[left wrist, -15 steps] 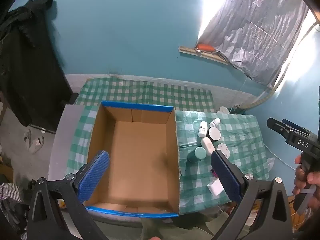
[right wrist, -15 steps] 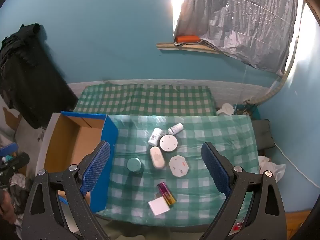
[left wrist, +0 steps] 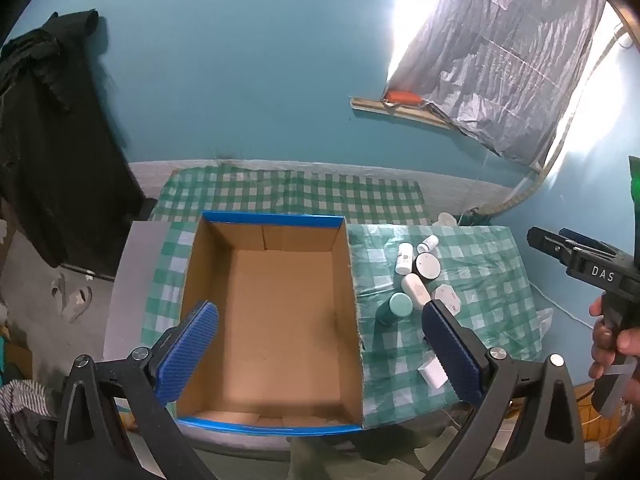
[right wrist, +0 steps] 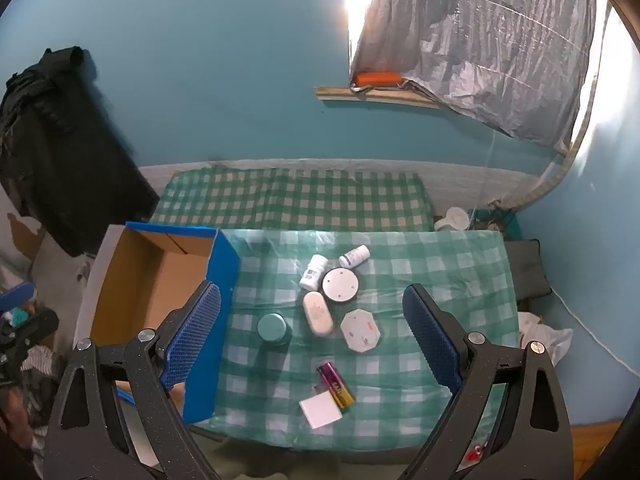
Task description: Organize rigid objects
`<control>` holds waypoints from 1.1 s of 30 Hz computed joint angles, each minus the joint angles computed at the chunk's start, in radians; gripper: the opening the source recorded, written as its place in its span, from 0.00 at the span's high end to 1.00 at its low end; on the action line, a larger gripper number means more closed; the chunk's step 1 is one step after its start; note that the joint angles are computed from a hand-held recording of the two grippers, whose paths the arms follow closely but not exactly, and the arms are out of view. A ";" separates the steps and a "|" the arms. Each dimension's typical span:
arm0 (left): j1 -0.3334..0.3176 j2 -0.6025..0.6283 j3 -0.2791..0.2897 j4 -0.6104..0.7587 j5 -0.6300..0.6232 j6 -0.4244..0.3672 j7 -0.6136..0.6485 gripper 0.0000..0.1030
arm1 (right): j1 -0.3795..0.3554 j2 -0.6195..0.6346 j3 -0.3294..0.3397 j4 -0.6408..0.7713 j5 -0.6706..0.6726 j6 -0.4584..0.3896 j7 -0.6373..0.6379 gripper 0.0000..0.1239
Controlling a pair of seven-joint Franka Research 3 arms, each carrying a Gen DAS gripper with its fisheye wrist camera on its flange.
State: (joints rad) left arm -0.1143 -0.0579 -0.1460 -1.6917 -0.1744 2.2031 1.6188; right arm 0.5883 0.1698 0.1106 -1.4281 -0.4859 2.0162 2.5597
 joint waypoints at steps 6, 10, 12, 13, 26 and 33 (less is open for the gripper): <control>0.001 0.001 0.000 0.003 0.003 -0.009 0.002 0.01 | 0.001 -0.004 0.002 -0.005 0.005 -0.004 0.000 0.24; 0.001 0.000 -0.001 0.003 0.009 -0.006 0.007 0.01 | 0.000 0.003 0.001 0.004 0.008 -0.005 -0.004 0.24; 0.001 0.002 0.000 0.006 0.009 -0.011 0.003 0.01 | 0.000 0.002 0.001 0.005 0.010 -0.007 -0.009 0.24; 0.001 -0.002 -0.001 0.001 0.007 -0.008 0.003 0.01 | 0.001 0.001 0.000 0.002 0.007 -0.004 -0.006 0.24; 0.003 -0.005 0.002 -0.003 0.003 -0.011 -0.003 0.01 | 0.011 0.019 -0.001 0.033 0.003 -0.019 -0.016 0.24; 0.007 0.005 0.003 0.006 0.000 -0.019 -0.002 0.01 | 0.015 0.021 -0.005 0.039 0.004 -0.023 -0.019 0.24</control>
